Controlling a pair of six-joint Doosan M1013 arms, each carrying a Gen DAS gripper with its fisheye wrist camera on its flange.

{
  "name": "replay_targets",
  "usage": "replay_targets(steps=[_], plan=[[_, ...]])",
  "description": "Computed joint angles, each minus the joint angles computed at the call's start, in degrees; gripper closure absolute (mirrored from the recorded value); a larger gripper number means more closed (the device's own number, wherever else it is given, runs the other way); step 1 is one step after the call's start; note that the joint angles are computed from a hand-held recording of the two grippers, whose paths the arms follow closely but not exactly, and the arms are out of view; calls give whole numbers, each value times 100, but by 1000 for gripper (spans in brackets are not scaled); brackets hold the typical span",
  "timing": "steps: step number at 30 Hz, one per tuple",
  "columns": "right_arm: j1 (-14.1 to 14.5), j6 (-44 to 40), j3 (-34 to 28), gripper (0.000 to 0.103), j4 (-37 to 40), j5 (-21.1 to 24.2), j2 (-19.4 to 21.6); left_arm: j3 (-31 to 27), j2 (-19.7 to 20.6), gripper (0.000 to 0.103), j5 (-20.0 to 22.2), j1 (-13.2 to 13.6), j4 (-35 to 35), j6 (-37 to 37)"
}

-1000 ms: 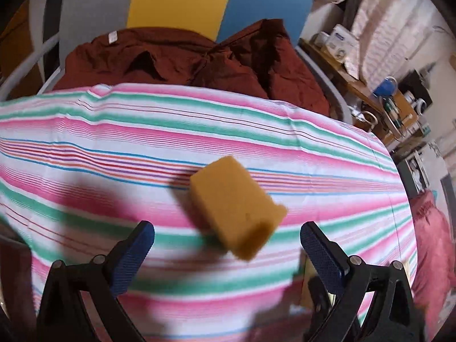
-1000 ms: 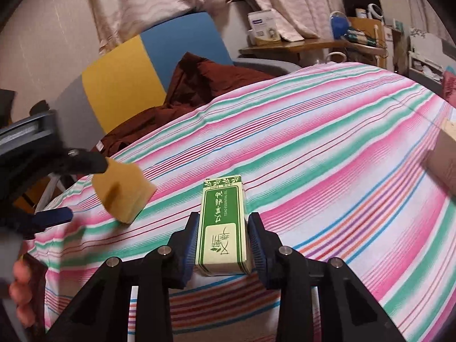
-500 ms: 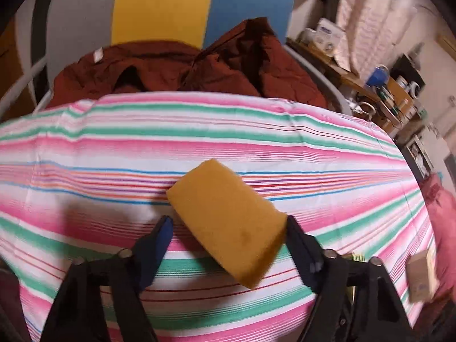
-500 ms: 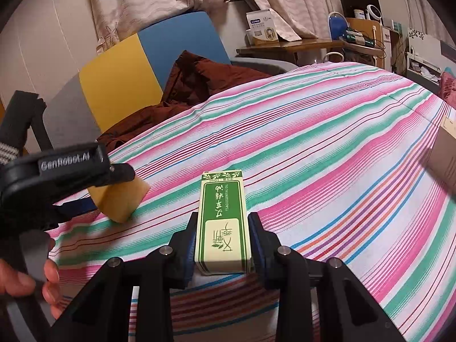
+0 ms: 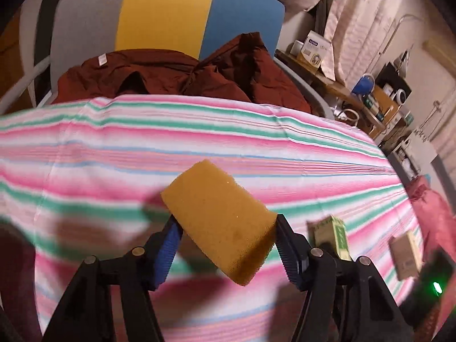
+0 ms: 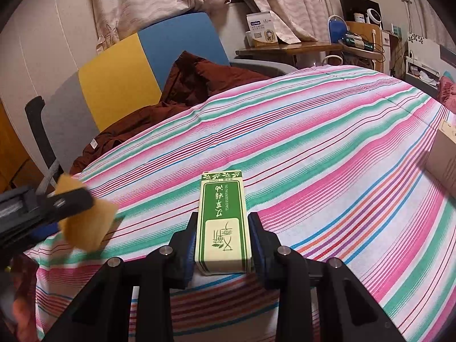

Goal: Organize objects
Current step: 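Grasp the yellow sponge with the left tool while the right holds the tea box, then drop the yellow sponge into the gold tray with the left tool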

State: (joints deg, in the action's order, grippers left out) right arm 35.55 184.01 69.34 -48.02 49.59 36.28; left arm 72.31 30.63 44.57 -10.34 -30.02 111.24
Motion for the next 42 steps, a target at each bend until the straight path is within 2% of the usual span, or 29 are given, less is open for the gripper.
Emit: replay_targets(steps=[8, 13, 18, 25, 31, 37, 42], plan=[[16, -127, -121, 71, 33, 269, 53, 968, -698, 38, -113, 326, -877, 941], [55, -168, -213, 71, -66, 470, 98, 1369, -1031, 38, -36, 639, -1584, 1472], [96, -451, -410, 71, -83, 725, 198, 1639, -1284, 38, -103, 966, -1941, 1806], [143, -687, -569, 71, -157, 949, 276, 1857, -1467, 38, -123, 1434, -2391, 1942], [245, -1114, -811, 71, -417, 1241, 411, 1965, -1560, 38, -172, 1711, -2639, 2197], [354, -1573, -962, 71, -569, 1330, 491, 2066, -1630, 38, -186, 1982, -2917, 2338], [398, -1611, -955, 71, -556, 1398, 479, 2083, -1615, 38, -129, 2169, -3002, 2338]])
